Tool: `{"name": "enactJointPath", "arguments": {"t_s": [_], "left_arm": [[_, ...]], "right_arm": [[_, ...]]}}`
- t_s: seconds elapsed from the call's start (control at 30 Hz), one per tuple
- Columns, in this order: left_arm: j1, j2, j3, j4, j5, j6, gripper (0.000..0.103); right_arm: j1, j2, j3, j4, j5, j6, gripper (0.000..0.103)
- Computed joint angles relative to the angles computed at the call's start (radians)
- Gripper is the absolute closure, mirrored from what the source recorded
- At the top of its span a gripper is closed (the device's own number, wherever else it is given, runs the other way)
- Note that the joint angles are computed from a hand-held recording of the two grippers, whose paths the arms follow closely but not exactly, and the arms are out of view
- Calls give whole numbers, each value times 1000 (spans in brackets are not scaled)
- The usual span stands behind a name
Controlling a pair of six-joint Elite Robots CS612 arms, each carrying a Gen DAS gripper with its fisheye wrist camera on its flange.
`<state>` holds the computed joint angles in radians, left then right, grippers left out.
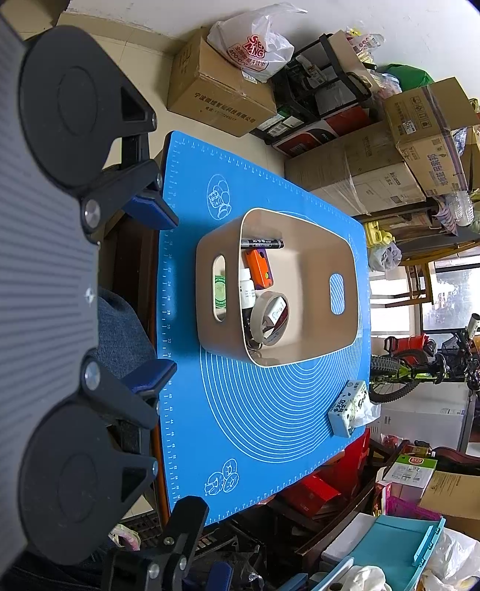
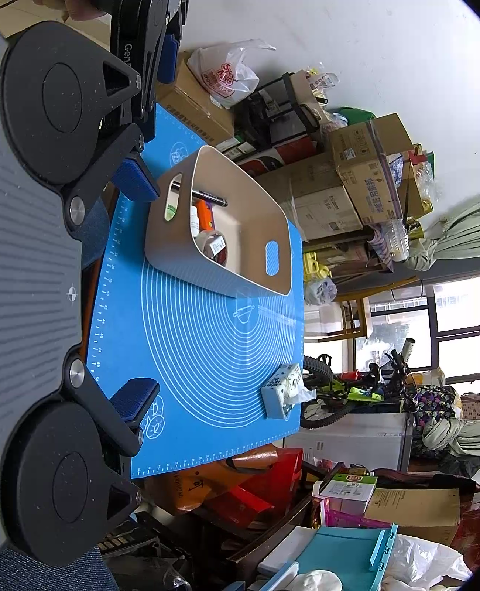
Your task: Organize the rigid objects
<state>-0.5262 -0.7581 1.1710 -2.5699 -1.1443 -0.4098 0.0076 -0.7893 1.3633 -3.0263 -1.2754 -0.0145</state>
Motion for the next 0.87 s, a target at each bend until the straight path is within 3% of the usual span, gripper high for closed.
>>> {"name": "enactJointPath", "arguments": {"t_s": [0.87], "left_arm": [[2,-4,5,0,9,-4,26]], "right_arm": [[-1,-3,6,2,6,-4,3]]}}
